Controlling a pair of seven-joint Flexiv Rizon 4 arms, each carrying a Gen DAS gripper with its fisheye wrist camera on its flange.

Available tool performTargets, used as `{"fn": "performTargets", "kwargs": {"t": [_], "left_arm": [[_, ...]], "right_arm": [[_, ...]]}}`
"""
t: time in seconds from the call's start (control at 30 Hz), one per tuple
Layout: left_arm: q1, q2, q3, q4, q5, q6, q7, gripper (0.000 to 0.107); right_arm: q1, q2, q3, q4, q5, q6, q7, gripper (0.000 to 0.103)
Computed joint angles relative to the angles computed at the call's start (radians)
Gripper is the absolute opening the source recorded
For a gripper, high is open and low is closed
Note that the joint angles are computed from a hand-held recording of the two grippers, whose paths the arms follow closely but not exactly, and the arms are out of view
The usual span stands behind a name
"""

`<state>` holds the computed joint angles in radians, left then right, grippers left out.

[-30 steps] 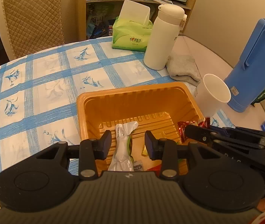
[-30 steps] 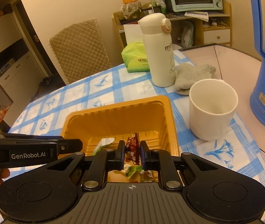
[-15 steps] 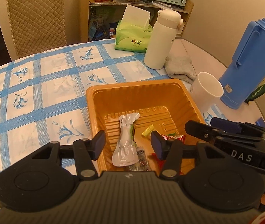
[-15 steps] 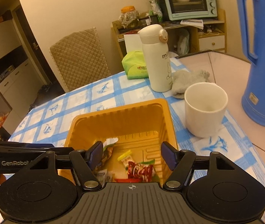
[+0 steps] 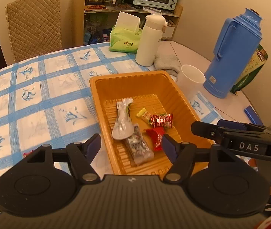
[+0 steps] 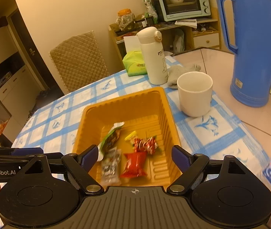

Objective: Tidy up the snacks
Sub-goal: 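Move both open grippers back toward the remaining red snacks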

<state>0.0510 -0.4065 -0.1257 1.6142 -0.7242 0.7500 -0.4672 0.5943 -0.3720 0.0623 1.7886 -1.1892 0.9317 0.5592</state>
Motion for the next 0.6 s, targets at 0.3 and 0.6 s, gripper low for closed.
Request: {"fn": "performTargets", "kwargs": {"t": [0.3, 0.6], "left_arm": [[0.046, 0.077, 0.045, 0.089, -0.022, -0.077, 0.099, 0.067], [0.102, 0.099, 0.101, 0.112, 0.011, -0.161, 0.155, 0.067]], "right_arm": [[0.072, -0.012, 0.034, -0.036, 0.046, -0.078, -0.004, 0.085], [0.151, -0.064, 0.043, -0.112, 0.128, -0.127, -0.039, 0.086]]}}
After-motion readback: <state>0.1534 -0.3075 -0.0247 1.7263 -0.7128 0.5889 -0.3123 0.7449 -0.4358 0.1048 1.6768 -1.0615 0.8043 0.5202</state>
